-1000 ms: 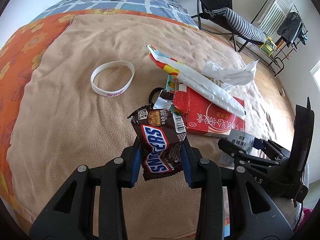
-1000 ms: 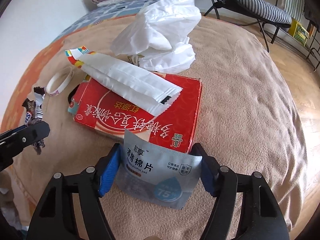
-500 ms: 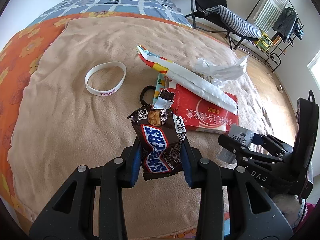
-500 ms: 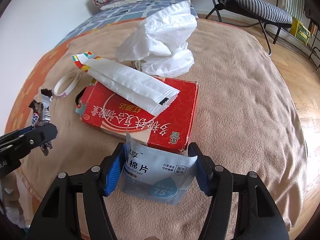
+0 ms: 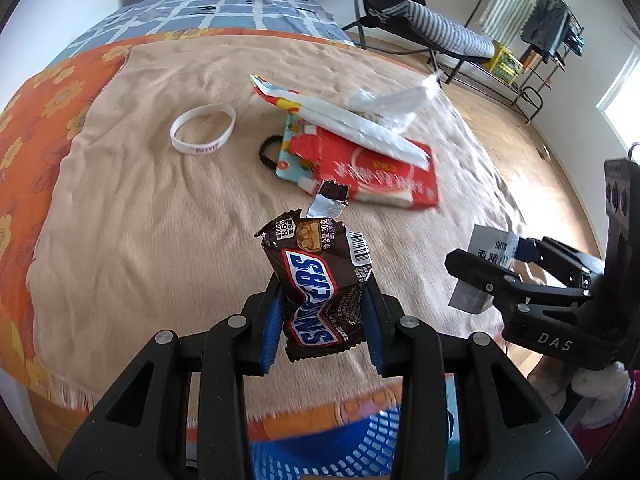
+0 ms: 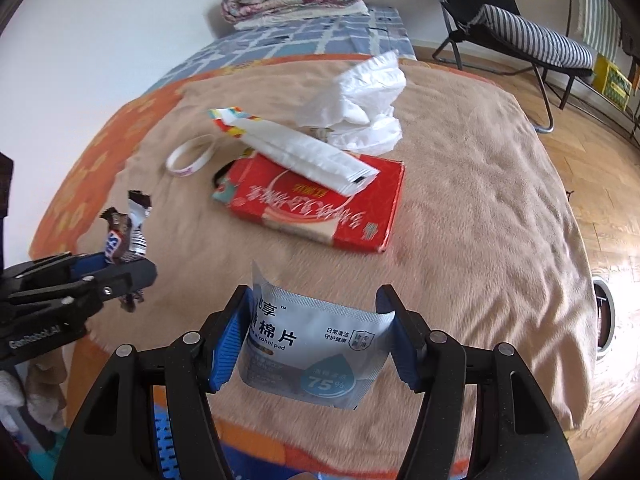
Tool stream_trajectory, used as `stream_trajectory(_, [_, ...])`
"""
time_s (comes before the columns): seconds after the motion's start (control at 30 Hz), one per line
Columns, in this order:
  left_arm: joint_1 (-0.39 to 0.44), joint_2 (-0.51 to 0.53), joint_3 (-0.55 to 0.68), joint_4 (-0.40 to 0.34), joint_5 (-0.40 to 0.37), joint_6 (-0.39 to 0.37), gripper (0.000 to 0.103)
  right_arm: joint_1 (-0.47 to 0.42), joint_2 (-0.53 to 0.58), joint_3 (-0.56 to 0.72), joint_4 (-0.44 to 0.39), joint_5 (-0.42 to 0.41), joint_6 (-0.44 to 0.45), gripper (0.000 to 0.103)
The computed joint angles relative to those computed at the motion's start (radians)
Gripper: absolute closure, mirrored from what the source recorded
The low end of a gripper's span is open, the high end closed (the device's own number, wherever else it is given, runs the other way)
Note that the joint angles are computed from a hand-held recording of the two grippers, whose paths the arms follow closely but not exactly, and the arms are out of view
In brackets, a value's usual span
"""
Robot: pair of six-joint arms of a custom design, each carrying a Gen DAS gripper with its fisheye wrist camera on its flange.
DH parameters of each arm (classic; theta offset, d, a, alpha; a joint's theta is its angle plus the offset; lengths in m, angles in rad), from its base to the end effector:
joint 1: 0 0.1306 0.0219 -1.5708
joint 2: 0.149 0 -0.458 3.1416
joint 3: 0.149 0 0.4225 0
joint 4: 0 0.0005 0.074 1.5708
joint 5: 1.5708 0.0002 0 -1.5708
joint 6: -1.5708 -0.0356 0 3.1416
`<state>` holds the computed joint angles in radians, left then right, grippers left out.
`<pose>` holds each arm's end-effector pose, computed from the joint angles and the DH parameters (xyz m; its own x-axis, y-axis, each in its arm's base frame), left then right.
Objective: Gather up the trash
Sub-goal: 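Lift the wrapper and wipes packet with both tools and carry them over the basket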
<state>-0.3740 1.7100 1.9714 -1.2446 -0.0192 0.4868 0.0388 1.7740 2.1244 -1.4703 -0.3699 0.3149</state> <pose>0.5780 -0.2266 0.5876 -0.8510 -0.1684 -0.4974 -0.0483 0.9683 -0.2452 0.6223 0.0365 0.6090 -0.7952 -0.3199 -0.5151 -0.4626 0.8692 0.1744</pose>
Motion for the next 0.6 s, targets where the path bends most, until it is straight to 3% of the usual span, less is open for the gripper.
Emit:
stream_trajectory(0.27, [-0.055,-0.085,-0.11,0.019,-0.034,-0.018,0.068,-0.01,-0.11,-0.136,0.018,-0.032,0.062,0.04])
stream_trajectory(0.6, [-0.106,-0.186,-0.271,0.048,-0.021,0.041,0.068,-0.016,-0.216,-0.293,-0.002,-0.046,0.116,0.04])
